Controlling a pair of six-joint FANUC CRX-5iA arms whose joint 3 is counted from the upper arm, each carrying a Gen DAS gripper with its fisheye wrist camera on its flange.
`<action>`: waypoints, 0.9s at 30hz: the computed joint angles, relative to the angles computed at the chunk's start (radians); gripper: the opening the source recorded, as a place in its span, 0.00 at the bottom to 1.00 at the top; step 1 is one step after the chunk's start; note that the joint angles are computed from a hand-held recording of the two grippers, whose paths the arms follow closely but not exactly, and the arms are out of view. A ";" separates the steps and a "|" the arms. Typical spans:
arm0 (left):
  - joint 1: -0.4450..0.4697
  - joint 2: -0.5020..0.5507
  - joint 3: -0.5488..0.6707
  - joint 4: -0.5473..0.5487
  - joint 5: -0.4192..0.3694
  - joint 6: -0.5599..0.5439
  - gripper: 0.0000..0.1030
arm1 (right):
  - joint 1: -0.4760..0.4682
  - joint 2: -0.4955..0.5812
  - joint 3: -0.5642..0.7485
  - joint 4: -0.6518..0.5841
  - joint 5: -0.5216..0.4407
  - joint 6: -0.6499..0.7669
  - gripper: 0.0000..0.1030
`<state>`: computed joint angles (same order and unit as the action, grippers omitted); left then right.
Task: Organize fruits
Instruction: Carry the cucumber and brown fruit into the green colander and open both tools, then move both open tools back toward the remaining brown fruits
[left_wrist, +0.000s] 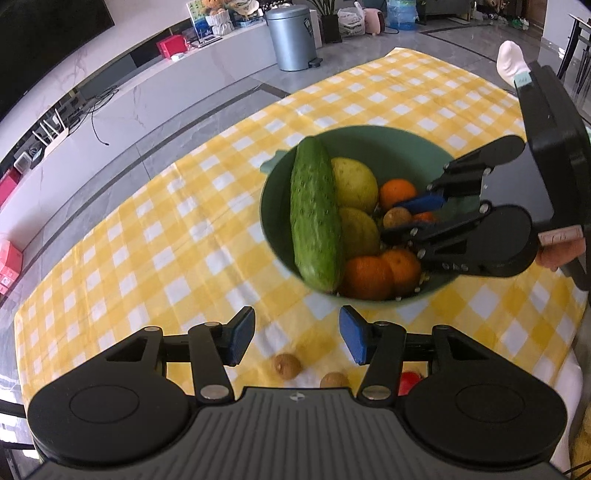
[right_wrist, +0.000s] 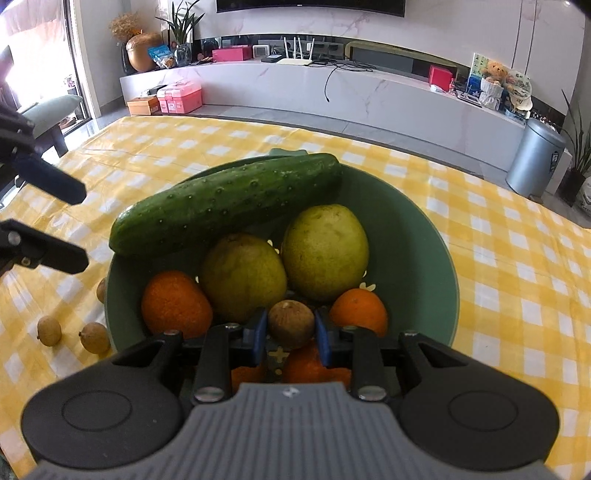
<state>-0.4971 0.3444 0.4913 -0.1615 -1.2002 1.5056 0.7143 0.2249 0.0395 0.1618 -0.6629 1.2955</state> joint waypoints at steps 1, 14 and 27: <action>0.000 -0.005 -0.007 0.001 0.000 0.000 0.60 | 0.002 -0.002 -0.006 0.008 0.004 -0.006 0.24; 0.000 -0.094 -0.109 0.001 0.048 0.055 0.60 | 0.018 -0.106 -0.184 0.184 0.196 -0.233 0.43; -0.068 -0.242 -0.229 -0.128 0.101 0.275 0.60 | 0.054 -0.260 -0.471 0.770 0.392 -0.912 0.44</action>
<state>-0.5653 0.1028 0.2628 -0.2890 -1.0993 1.7806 0.7683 -0.0348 -0.4319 0.9314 -0.2705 0.3835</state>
